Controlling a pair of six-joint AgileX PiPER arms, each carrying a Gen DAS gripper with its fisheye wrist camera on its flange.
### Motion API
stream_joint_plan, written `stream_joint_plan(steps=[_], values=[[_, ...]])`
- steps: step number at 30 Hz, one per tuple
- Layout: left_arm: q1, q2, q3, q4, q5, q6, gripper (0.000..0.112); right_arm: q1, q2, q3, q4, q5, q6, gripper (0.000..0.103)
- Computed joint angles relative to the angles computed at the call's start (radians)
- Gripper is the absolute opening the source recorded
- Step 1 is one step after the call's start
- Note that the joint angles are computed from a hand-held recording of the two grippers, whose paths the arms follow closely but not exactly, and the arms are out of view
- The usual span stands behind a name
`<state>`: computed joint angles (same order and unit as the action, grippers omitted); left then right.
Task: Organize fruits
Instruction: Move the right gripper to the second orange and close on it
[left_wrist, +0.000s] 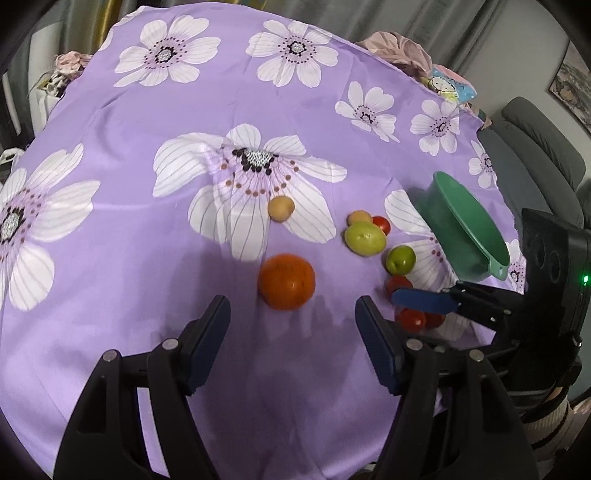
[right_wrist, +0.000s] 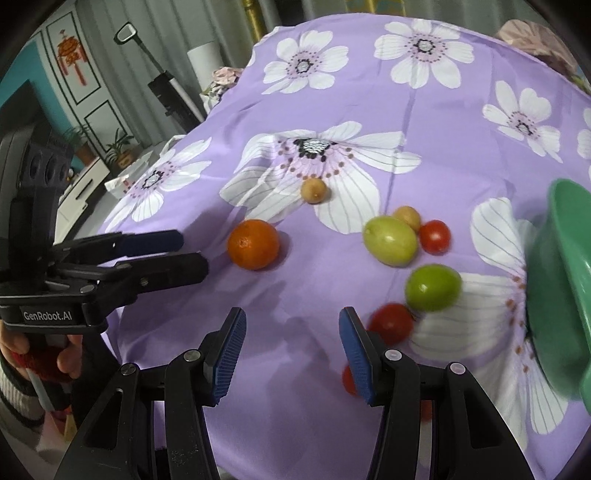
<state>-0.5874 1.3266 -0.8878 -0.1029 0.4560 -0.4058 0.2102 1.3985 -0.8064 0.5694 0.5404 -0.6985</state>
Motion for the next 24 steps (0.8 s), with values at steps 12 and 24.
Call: stream_joint_plan(steps=[12, 24], values=[[0.109, 0.123, -0.095, -0.310, 0.060, 0.364, 0.064, 0.058, 0.154, -0.113, 0.013, 0.022, -0.016, 0.053], [0.159, 0.205, -0.164, -0.396, 0.147, 0.447, 0.048, 0.072, 0.243, -0.204, 0.002, 0.063, -0.022, 0.053]])
